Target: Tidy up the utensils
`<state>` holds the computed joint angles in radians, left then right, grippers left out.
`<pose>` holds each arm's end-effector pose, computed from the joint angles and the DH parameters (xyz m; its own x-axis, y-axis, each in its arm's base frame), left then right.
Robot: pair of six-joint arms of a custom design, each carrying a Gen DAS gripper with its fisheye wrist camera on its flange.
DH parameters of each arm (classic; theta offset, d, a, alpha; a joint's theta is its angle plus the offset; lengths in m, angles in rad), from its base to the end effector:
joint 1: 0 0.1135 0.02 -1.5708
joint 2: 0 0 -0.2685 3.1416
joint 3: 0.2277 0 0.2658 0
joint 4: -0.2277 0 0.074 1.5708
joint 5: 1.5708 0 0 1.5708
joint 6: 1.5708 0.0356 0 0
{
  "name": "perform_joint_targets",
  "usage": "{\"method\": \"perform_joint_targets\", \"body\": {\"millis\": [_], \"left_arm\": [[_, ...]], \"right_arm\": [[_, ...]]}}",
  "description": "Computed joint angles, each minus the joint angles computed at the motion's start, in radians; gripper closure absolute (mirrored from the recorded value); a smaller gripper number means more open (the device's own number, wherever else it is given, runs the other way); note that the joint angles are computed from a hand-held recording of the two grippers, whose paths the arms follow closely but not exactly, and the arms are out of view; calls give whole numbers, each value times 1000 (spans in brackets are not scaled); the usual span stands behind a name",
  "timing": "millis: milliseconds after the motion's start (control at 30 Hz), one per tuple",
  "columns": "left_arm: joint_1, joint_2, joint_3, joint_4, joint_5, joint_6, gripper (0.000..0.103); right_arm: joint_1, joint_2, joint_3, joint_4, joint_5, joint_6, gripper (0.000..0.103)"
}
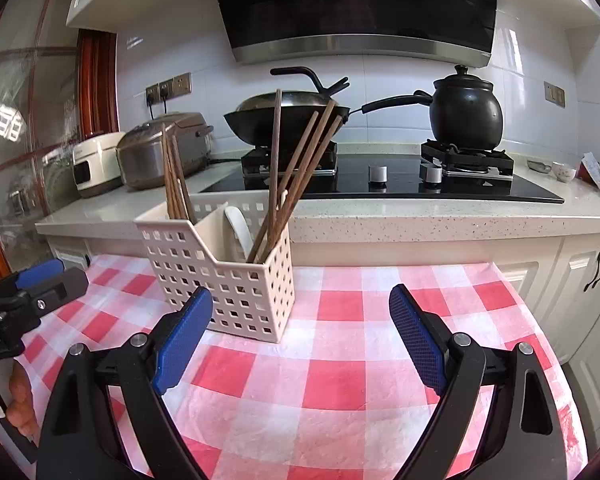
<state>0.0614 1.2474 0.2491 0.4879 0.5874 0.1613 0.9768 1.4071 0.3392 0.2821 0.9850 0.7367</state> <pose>0.2166 -0.0065 0.1323 -0.4120 0.1086 -0.9047 0.5043 0.8541 -0.1271 0.1476 0.1656 0.1142 -0.3796 0.1016 -0.9196 0.1708 0.9846 0.0383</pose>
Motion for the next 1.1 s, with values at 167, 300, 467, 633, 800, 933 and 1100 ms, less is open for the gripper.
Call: {"method": "perform_joint_targets", "body": {"millis": [167, 300, 467, 633, 800, 933, 1100], "left_arm": [[-4, 57, -13, 94, -32, -16, 5], [-1, 67, -17, 110, -26, -10, 5], [-8, 95, -18, 135, -29, -5, 5], [-1, 112, -19, 149, -17, -2, 5], [5, 118, -16, 151, -13, -7, 5], [8, 117, -17, 150, -10, -8, 5], [6, 127, -15, 149, -15, -4, 5]], "right_arm": [[13, 12, -3, 24, 29, -9, 19], [9, 35, -3, 42, 21, -9, 19], [1, 60, 1, 58, 7, -18, 19], [-5, 61, -2, 63, 0, -18, 19], [-3, 65, 0, 67, -3, -22, 19], [-5, 66, -2, 69, -7, -20, 19], [-5, 57, -8, 77, -7, -24, 19]]}}
